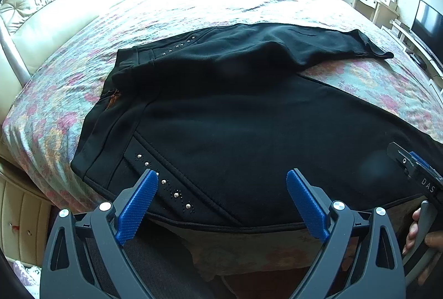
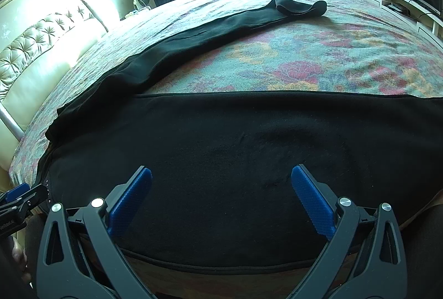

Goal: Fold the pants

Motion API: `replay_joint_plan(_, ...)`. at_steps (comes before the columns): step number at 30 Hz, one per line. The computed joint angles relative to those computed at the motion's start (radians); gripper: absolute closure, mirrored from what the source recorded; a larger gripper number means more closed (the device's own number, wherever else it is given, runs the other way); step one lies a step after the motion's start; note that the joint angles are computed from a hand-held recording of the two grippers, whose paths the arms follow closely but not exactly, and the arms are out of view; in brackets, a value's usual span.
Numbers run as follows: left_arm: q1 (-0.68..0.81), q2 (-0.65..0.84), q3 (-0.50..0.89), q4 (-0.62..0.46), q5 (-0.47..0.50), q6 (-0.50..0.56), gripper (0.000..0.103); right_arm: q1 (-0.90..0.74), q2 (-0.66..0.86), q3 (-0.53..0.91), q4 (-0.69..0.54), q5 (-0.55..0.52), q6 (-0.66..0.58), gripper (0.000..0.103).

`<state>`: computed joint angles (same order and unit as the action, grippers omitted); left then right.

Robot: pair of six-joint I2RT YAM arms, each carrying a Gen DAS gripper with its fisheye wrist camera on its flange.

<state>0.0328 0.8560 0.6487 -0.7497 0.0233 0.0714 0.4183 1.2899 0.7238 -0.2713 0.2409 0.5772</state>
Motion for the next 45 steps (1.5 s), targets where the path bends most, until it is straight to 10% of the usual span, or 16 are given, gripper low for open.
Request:
replay_joint_plan(7, 0.183, 0.100, 0.077, -0.033, 0.243, 0.099, 0.010, -0.014, 0.037, 0.012, 0.004, -0.017, 0.000, 0.002)
replay_joint_plan(19, 0.602, 0.948, 0.780, -0.106, 0.595, 0.244, 0.010, 0.008, 0.115, 0.108, -0.011, -0.077, 0.000, 0.002)
replay_joint_plan(28, 0.589, 1.547, 1.477, -0.218, 0.527, 0.122, 0.010, 0.020, 0.218, 0.213, -0.038, -0.114, -0.029, 0.002)
replay_joint_plan(37, 0.492, 1.522, 1.430, -0.186, 0.535, 0.253, 0.011, 0.001, 0.297, 0.266, -0.026, -0.140, -0.036, 0.002)
replay_joint_plan(38, 0.490, 1.516, 1.413, -0.173, 0.537, 0.259, 0.013, -0.002, 0.301, 0.272, -0.025, -0.148, -0.042, 0.002)
replay_joint_plan(40, 0.498, 1.535, 1.441, -0.193, 0.539, 0.269, 0.059, -0.014, 0.310, 0.291, -0.029, -0.176, -0.060, 0.002)
replay_joint_plan(45, 0.501, 1.600, 1.544, -0.253, 0.537, 0.282, 0.066, -0.085, 0.364, 0.407, -0.049, -0.299, -0.161, 0.002)
